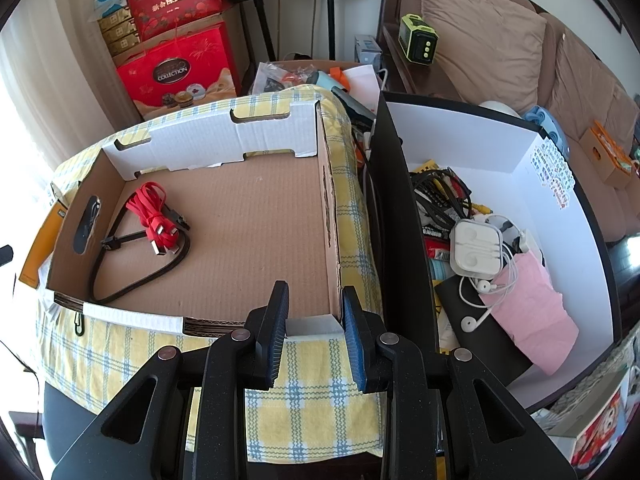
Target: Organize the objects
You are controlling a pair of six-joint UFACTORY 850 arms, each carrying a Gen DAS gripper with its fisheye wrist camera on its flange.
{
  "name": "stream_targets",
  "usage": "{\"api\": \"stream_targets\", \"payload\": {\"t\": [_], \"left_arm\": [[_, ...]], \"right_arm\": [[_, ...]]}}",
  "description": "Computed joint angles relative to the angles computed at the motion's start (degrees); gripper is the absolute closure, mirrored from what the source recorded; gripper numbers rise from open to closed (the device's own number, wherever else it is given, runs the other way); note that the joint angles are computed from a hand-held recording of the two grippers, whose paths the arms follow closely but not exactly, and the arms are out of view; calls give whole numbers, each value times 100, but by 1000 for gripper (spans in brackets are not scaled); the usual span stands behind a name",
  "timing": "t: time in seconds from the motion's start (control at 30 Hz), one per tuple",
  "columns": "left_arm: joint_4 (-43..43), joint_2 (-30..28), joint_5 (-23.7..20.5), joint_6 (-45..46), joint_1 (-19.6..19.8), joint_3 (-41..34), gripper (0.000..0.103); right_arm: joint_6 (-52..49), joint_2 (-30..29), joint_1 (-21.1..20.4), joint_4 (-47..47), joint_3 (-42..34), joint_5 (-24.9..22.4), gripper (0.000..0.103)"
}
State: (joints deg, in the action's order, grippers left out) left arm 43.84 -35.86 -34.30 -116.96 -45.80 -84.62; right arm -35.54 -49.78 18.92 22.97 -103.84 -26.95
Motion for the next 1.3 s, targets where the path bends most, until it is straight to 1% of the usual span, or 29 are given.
{"api": "stream_targets", "payload": {"t": [0.07, 0.17, 0.2, 0.27, 0.33, 0.43, 0.6, 0.63, 0.73, 0.8, 0.83, 0.97, 1.03, 1.1, 1.17, 1.3], "left_arm": [[-130, -152, 187, 175, 25, -178, 38], [-416, -400, 469, 525, 99, -467, 49], [-553, -485, 588, 692, 133, -564, 54], [-915, -641, 800, 1060, 208, -741, 60], [-1232, -783, 926, 1330, 269, -904, 61], [-1422, -956, 827, 1489, 309, -1153, 61], [-1181, -1041, 851, 1104, 380, -1297, 61], [-1168, -1071, 794, 1084, 401, -1353, 61], [-1296, -1257, 430, 1211, 470, -1682, 61], [-1454, -1383, 326, 1414, 525, -1877, 61], [-1572, -1468, 207, 1575, 545, -2013, 61], [-1885, -1853, -499, 2117, 568, -2653, 68], [-1956, -2030, -819, 2281, 564, -2936, 69], [-2025, -2119, -868, 2383, 574, -3058, 69], [-2055, -2135, -774, 2391, 581, -3060, 69], [-1963, -2158, -858, 2301, 582, -3098, 69]], "right_arm": [[-6, -4, -7, -6, -5, -13, 77], [8, 4, -4, -20, 9, -9, 77], [8, 4, -4, -20, 9, -9, 77], [8, 5, -6, -18, 11, -7, 77], [2, 4, -6, -12, 7, -12, 77], [-9, 2, -5, 5, 3, -24, 77], [-18, 5, -9, 19, 6, -26, 77], [-26, 5, -10, 32, 6, -32, 77], [-33, 3, -10, 62, -2, -44, 77], [-41, 8, -11, 79, 0, -51, 77], [-41, 8, -10, 84, -2, -54, 77], [-34, 8, -11, 73, -2, -52, 77], [-43, 7, -12, 81, -3, -55, 77], [-43, 7, -12, 81, -3, -55, 77], [-43, 8, -12, 84, -3, -58, 77], [-14, 9, -10, 62, 0, -47, 77]]}}
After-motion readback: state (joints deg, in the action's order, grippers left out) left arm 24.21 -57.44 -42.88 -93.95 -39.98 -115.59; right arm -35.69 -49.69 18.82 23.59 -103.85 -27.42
